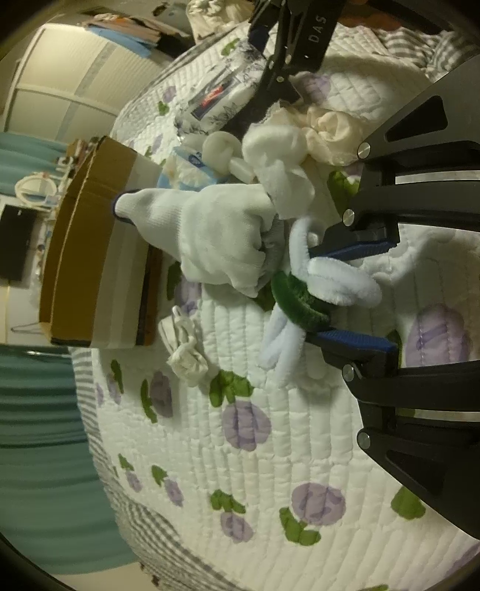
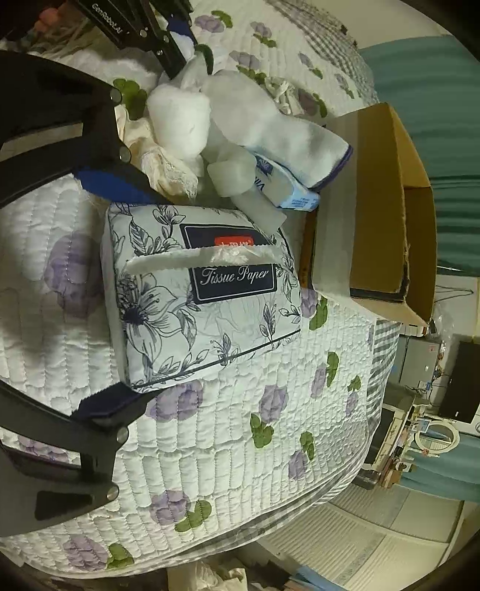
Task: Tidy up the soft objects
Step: 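Carry both held items over the cardboard box and open both tools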
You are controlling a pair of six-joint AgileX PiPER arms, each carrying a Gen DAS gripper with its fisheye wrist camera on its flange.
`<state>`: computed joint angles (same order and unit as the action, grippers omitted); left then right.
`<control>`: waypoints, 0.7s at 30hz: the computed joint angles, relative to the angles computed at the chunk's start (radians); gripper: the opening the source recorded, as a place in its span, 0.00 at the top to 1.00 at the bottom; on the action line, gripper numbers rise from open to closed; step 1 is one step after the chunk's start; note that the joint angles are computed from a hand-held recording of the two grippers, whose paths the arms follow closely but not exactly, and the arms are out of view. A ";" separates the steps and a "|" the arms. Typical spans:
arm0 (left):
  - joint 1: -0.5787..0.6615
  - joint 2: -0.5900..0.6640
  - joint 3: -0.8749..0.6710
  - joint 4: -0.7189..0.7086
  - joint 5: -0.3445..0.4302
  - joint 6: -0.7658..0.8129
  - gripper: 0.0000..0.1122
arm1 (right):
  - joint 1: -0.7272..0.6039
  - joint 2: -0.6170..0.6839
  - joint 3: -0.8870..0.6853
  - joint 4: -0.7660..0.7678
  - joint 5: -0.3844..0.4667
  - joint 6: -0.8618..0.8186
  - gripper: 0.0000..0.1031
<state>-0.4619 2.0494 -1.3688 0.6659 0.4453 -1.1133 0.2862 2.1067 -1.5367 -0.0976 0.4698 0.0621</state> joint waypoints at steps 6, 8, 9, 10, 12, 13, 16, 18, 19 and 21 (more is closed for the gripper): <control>-0.006 -0.065 0.033 -0.010 0.015 -0.011 0.71 | -0.001 -0.070 0.072 0.020 -0.039 0.000 0.24; -0.021 -0.094 0.037 0.025 0.038 -0.031 0.71 | 0.000 -0.099 0.094 0.027 -0.047 -0.006 0.24; -0.028 -0.107 0.038 0.039 0.048 -0.037 0.71 | 0.000 -0.115 0.106 0.035 -0.052 -0.013 0.24; -0.035 -0.120 0.037 0.055 0.062 -0.044 0.71 | 0.002 -0.132 0.118 0.026 -0.056 -0.003 0.24; -0.047 -0.145 0.029 0.059 0.087 -0.036 0.71 | 0.004 -0.166 0.134 0.003 -0.052 0.023 0.25; -0.053 -0.156 0.024 0.060 0.095 -0.031 0.71 | -0.001 -0.187 0.142 0.023 -0.050 0.012 0.25; -0.084 -0.172 -0.028 0.068 0.171 0.000 0.71 | -0.017 -0.247 0.149 0.110 -0.029 -0.032 0.25; -0.097 -0.177 -0.062 0.066 0.202 0.028 0.71 | -0.013 -0.294 0.147 0.109 -0.012 -0.029 0.25; -0.104 -0.180 -0.085 0.066 0.220 0.039 0.71 | -0.007 -0.314 0.145 0.087 -0.008 -0.014 0.25; -0.112 -0.188 -0.122 0.072 0.245 0.047 0.71 | 0.002 -0.344 0.137 0.065 0.000 0.000 0.24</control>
